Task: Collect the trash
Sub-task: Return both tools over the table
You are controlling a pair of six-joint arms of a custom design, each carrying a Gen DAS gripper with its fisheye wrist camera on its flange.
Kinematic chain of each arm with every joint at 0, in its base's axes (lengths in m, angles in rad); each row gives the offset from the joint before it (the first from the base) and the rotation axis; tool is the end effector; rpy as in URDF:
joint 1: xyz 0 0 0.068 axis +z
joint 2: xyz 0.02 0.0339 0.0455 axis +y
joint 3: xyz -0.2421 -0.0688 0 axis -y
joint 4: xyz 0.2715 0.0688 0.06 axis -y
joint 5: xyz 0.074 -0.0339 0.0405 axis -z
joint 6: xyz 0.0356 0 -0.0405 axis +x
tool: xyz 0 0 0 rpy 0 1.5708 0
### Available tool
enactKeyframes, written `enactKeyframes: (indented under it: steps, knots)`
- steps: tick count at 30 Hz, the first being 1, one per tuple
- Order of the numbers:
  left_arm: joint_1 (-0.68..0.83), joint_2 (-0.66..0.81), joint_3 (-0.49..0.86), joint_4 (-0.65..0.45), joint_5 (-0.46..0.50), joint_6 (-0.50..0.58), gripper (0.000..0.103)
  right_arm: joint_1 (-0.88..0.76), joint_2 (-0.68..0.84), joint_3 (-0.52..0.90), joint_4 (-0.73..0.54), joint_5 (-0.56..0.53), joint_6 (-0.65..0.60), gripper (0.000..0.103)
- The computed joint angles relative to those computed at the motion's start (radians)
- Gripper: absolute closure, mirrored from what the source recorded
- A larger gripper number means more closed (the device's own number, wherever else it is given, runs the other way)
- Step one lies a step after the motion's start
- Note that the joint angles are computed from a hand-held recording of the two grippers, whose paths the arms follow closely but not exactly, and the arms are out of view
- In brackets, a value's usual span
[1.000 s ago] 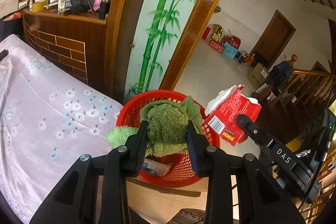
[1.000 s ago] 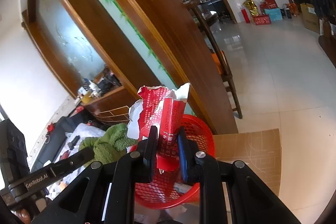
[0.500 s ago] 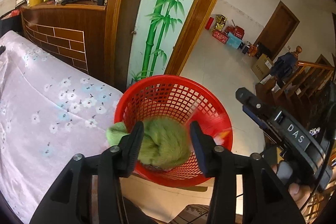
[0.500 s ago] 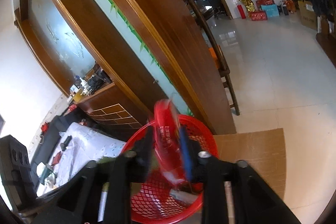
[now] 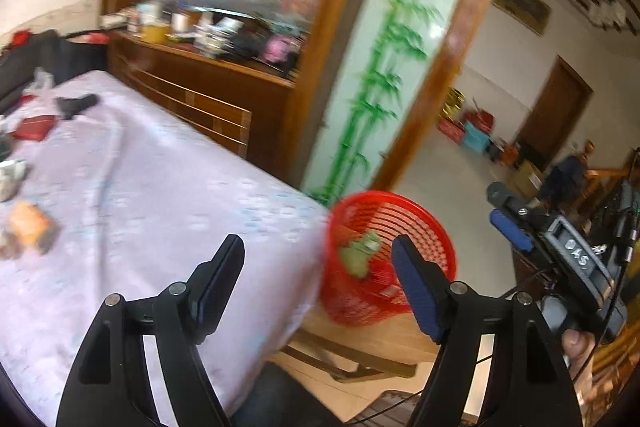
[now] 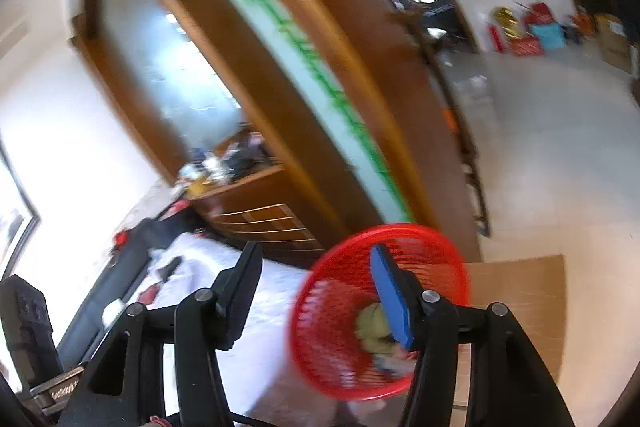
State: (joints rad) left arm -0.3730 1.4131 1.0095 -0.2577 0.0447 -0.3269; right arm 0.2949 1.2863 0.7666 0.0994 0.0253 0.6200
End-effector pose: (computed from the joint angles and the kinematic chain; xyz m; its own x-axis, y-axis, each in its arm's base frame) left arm 0.3176 -0.1260 0.2339 -0.6691 -0.0827 -0.7386 0.1922 0.9407 -0.2794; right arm 0.3041 0.0914 0.2184 -0.4737 0.4632 -0.7490 0.0084 0.8529 0.5221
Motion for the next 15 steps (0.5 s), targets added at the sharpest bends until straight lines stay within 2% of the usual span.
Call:
enactKeyframes:
  steps: [6,10,15]
  knots:
    - [0.165,-0.344,-0.191,-0.105,-0.041,0.0,0.026,0.191,-0.005,0.052,0.035,0.012,-0.066,0.025]
    - [0.35,-0.54,-0.274,-0.208,0.017,0.013,0.026,0.32,0.082,0.143,0.057,0.003,-0.118,0.021]
    - [0.604,-0.714,-0.325,-0.318,0.119,0.087,0.026,0.437,0.199,0.241,0.082,-0.036,-0.143,0.02]
